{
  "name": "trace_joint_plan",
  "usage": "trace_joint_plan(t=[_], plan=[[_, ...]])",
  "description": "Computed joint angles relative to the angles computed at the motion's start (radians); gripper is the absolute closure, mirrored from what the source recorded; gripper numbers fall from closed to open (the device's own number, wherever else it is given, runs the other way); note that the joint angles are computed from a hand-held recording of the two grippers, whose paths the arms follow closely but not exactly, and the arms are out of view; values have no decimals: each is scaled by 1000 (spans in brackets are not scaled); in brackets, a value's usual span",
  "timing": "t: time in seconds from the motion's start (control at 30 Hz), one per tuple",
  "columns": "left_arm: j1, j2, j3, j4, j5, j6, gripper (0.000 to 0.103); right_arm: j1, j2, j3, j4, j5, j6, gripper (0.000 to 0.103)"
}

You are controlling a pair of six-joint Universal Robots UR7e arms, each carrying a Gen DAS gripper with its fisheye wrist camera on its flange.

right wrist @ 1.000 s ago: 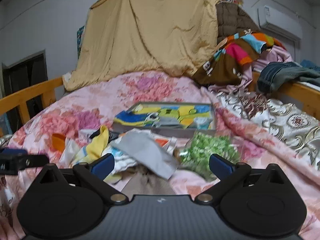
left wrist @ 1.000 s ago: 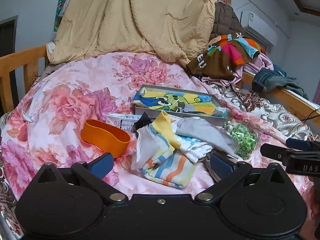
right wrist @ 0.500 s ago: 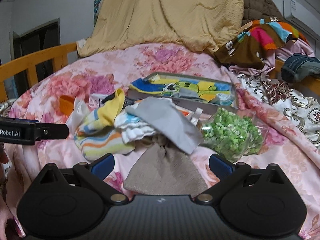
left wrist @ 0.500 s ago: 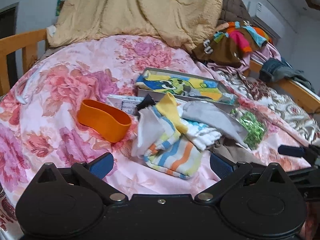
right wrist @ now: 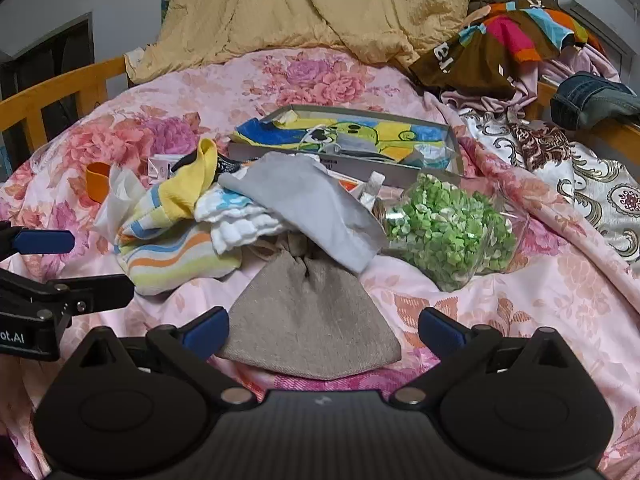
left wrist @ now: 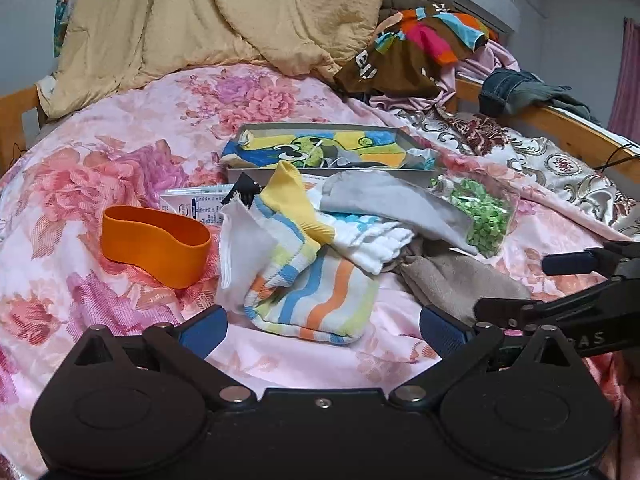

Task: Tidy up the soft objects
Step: 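Grasp the beige linen bag with the right tool while the left tool grips the striped cloth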

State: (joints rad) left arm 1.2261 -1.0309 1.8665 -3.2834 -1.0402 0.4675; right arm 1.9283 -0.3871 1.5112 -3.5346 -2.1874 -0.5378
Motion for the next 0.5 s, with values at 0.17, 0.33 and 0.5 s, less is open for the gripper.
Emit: trace_joint_plan(t=[0.17, 0.33, 0.5], plan=[[14, 40, -45, -9, 16, 25, 3, -4, 6, -15, 16, -16, 18, 0], [32, 45, -73, 52, -34, 25, 23, -12, 19, -36, 25, -12, 17, 0], [30, 40, -59, 70, -63, 51, 31, -20, 25, -52, 71, 1, 45, 0]])
